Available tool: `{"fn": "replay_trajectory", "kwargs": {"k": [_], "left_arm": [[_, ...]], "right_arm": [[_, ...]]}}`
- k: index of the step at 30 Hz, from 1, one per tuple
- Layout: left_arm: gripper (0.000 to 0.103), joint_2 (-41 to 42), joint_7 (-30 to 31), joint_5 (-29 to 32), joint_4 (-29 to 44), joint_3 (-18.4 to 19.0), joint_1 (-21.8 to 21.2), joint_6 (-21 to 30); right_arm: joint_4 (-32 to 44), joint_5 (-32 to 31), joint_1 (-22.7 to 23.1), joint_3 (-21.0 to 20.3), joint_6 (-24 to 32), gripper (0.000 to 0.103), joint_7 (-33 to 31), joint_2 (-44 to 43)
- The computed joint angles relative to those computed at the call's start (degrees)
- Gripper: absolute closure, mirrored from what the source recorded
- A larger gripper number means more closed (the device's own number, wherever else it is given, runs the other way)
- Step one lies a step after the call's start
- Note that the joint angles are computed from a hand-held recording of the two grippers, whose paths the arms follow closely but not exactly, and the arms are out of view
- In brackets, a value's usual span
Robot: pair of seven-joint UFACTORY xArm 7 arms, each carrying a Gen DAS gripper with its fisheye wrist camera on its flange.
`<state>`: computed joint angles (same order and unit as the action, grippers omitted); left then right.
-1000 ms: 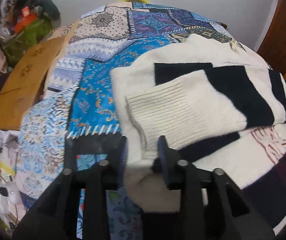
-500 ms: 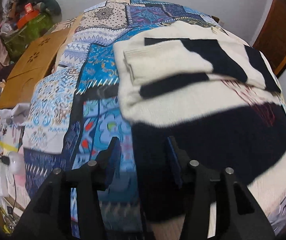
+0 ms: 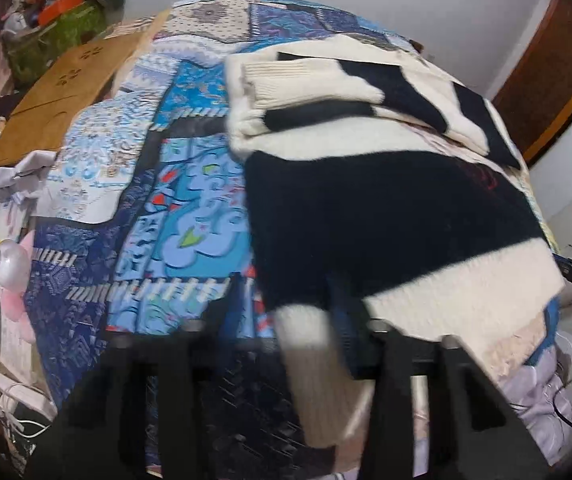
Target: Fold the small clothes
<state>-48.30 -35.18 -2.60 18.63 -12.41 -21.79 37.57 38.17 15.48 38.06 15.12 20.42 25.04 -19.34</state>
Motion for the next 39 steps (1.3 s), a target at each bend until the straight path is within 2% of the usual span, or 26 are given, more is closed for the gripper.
{"fn": "replay_trajectory", "kwargs": {"k": [2,4,11,15,19,23,27,31,34,36,39], "left_arm": [[0.09,0.76,0.16,-0.15,0.84,-0.12,-0.37,0.16],[0.094,1.79,0.24,0.67,2.02,-0.82,-0.01,0.41],[0.096,0.98,0.75,2.06,4.9,0.18,2.43,-2.07],[0.096,4.35,2.96,2.56,9.53,1.8,4.52,-5.45],[0.096,11.93,5.45,3.17,15.87,3.31,7.55,-9.79],[0.096,22.11,6.89,4.28,22.37,4.13,10.94,-12.63],[0.096,33.61,6.33,6.21,27.83,4.64,13.88,-13.47],[0.096,41.27,10.58,1.16,29.69,7.64,12.69,-14.28],[0.09,43.31,11.88,0.67,29.63,7.94,12.91,-15.55],[0.081,42.73,9.56,2.93,29.42,7.86,13.77,-16.34],[0.08,41.08,5.13,8.38,30.16,7.49,15.65,-15.2]], "right_arm": [[0.94,-0.69,0.13,0.36,-0.19,0.077,-0.63,0.66],[2.28,-3.82,-1.17,1.8,0.49,0.095,0.13,1.19],[6.93,-9.66,-3.89,2.19,-1.93,0.096,-0.26,3.11],[11.85,-14.42,-6.59,2.64,-2.93,0.097,-0.2,5.97],[19.67,-23.44,-10.59,3.73,-2.97,0.097,2.78,12.16],[28.32,-28.86,-10.76,1.67,-1.53,0.097,4.07,20.25],[35.71,-29.32,-9.3,-1.52,0.77,0.097,3.87,28.07],[40.1,-25.95,-8.94,-3.04,3.42,0.096,1.12,33.7],[40.33,-21.8,-9.83,-2.8,3.77,0.095,-2.5,34.23],[39.82,-18.42,-10.69,-2.24,3.08,0.094,-4.95,33.52],[39.69,-17.93,-10.43,-3.13,2.76,0.088,-5.29,31.95]]}}
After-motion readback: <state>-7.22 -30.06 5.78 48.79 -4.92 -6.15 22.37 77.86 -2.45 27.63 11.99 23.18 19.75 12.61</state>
